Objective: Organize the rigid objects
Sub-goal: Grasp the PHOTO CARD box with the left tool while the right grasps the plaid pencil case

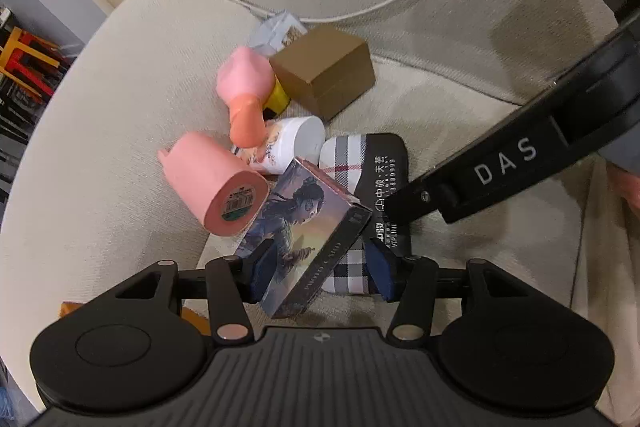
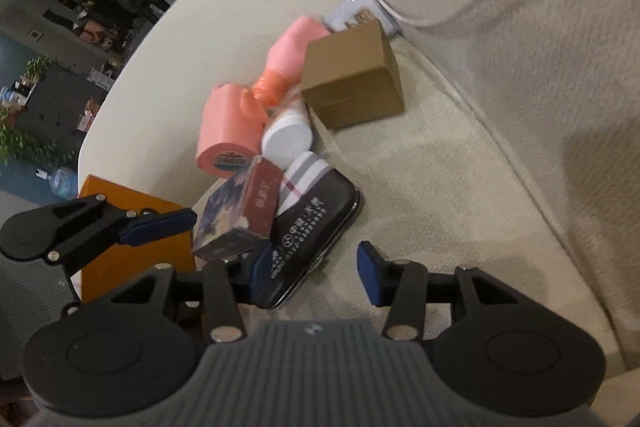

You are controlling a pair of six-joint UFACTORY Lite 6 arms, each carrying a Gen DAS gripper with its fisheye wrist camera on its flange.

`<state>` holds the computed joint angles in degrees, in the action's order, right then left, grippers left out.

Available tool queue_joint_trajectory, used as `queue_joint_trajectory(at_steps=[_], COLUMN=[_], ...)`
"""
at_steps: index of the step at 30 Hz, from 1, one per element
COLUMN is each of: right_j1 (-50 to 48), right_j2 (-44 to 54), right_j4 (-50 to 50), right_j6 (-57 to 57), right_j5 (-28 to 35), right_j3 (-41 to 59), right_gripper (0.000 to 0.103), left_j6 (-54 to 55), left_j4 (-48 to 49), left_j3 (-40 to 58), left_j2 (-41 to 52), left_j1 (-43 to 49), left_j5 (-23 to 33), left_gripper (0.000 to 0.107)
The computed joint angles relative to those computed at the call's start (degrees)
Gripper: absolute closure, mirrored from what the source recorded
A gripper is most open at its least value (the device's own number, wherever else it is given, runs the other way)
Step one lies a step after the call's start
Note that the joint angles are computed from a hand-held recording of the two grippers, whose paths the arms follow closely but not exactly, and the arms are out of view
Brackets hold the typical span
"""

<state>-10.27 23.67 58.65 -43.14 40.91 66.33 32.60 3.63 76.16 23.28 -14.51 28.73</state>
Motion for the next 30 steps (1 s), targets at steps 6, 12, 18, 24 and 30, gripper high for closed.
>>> queue_joint_trajectory(at_steps=[6,12,18,24,30], right_j1=[0.7,1.0,-0.4,-2.2,-2.7], right_j2=[4.1,4.1,-0.6,-5.8,-9.7], right_j4=[4.9,7.1,8.4,2.0,-8.8], right_j6=[-3.7,-5.3,-6.1,-1.4,4.9], right_j5=[0.3,-1.5,-1.0,-1.5,-2.8], right_j3=[1.8,1.3,-2.0,-2.3,-2.2], right_gripper=[0.056,0.074,0.084,0.09,0.091], left_j6=[-1.0,-1.6,1.9,2.3,0.1], left_j4=[-2.3,-3.1,-9.9,-10.1,6.4], left_j3=[7.3,6.9,2.5,3.2,-3.5], left_j2=[5.4,4.7,-0.9,-1.8,-3.8], left_j1=[1.2,0.9,2.6,2.7,-2.7], left_j5=[4.9,4.8,3.9,4.7,1.3], left_gripper=[0.042,0.056,0.104,0.102,0.058])
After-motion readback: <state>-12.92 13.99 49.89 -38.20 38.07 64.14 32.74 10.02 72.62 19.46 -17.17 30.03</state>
